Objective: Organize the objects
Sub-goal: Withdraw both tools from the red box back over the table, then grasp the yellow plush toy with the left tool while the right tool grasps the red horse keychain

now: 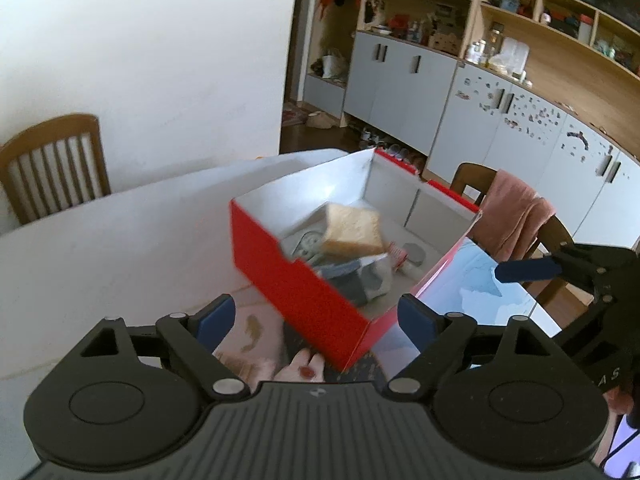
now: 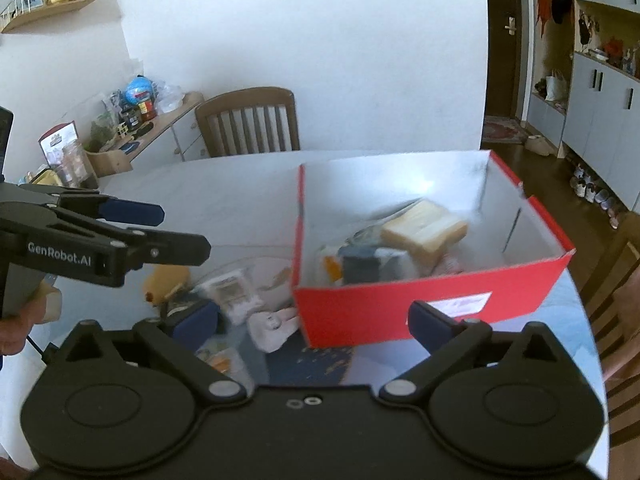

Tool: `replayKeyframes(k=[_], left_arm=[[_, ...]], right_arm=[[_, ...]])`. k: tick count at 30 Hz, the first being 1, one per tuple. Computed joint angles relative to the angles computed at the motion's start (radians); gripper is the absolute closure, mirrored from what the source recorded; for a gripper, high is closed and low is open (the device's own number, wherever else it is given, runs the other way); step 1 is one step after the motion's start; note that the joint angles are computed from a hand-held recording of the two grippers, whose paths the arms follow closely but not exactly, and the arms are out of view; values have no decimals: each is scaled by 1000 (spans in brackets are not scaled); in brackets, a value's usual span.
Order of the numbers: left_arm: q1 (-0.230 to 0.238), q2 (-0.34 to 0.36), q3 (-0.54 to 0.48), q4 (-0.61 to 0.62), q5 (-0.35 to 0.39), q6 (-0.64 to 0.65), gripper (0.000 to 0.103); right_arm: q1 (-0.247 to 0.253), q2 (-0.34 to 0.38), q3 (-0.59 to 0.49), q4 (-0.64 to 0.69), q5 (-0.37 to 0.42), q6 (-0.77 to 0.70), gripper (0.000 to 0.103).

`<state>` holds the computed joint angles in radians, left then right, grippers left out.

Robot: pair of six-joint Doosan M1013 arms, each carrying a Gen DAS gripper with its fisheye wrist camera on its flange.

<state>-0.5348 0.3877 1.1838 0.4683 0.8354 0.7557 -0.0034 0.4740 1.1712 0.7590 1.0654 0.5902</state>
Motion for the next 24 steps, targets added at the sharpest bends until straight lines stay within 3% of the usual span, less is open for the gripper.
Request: replayKeyframes(k=[5,8,16,24], left_arm=[[2,-42,72,31,5,-65,13],[8,-66,116,43,-1,-99,0],[23,-120,228,97,-28,-182,0],[53,-138,291,96,-32,-175,0]], right_arm=[[18,-23,50,-15,-13,3,1],[31,-38,84,-28,-32,2,1],[61,-58,150,-84,-56,23,2],[86,-61,183,-151,-74,35,6]])
